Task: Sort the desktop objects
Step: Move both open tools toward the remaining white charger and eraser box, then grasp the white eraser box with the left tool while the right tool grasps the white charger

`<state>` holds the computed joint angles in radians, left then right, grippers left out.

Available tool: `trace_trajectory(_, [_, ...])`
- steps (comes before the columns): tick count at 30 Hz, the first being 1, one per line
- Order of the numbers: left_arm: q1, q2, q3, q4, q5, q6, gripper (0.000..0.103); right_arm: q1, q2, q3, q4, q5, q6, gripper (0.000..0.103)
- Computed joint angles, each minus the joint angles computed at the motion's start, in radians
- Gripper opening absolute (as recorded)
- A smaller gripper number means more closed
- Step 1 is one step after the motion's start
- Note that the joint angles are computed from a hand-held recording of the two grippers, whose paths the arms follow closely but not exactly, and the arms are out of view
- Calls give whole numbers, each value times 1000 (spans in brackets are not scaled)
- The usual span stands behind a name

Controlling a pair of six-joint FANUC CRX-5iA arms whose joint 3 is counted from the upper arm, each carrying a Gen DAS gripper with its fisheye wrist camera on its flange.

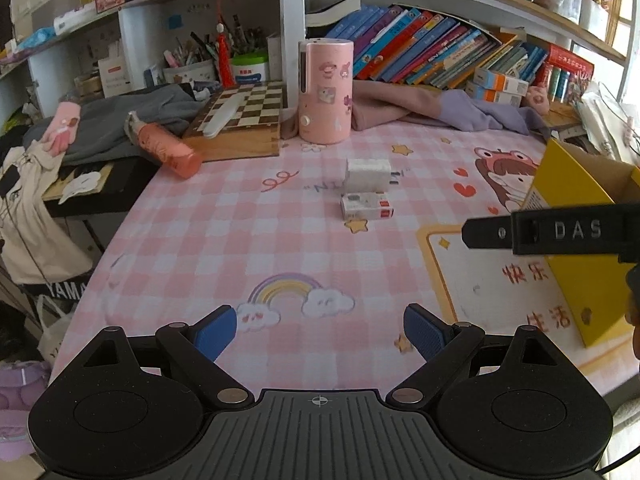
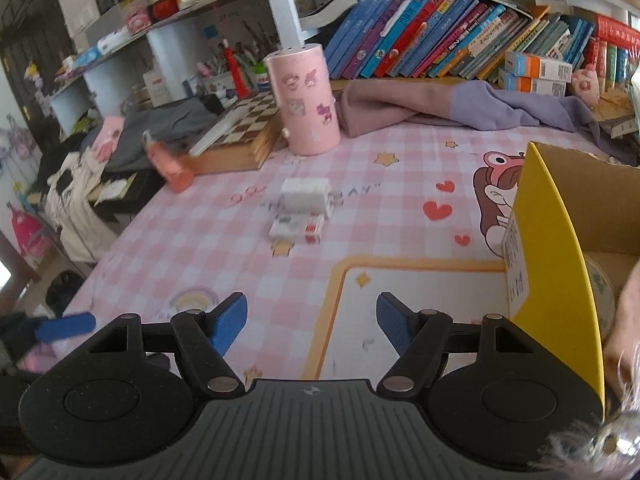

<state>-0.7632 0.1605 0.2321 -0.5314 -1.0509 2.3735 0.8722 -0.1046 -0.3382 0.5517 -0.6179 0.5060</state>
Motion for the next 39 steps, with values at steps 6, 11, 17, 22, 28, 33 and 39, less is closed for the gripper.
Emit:
trace_trajectory(6, [35,47,33,13,42,-1,93,-57,72,95,-94,8,98,69])
trace_trajectory(11, [61,94,67,30,72,-11,93,-92,134,183,-167,-8,179,70])
trace_trajectory(17, [89,144,94,57,106,-14,93,-124,197,266,-224,-25,257,70])
trace_trajectory(22, [105,188,125,72,125,-23,91,-146,243,324,-266,-38,309,70])
trace_trajectory(28, [115,224,148,74,188,5,91,-166,283,374,-294,-42,334,70])
trace_trajectory(33, [126,298,218,112,182,-57,79,-174,299,389,-279,-31,347,70])
trace_trajectory(39, [116,360,290,70,148,-51,68,-188,310,405,-284,-44,371,70])
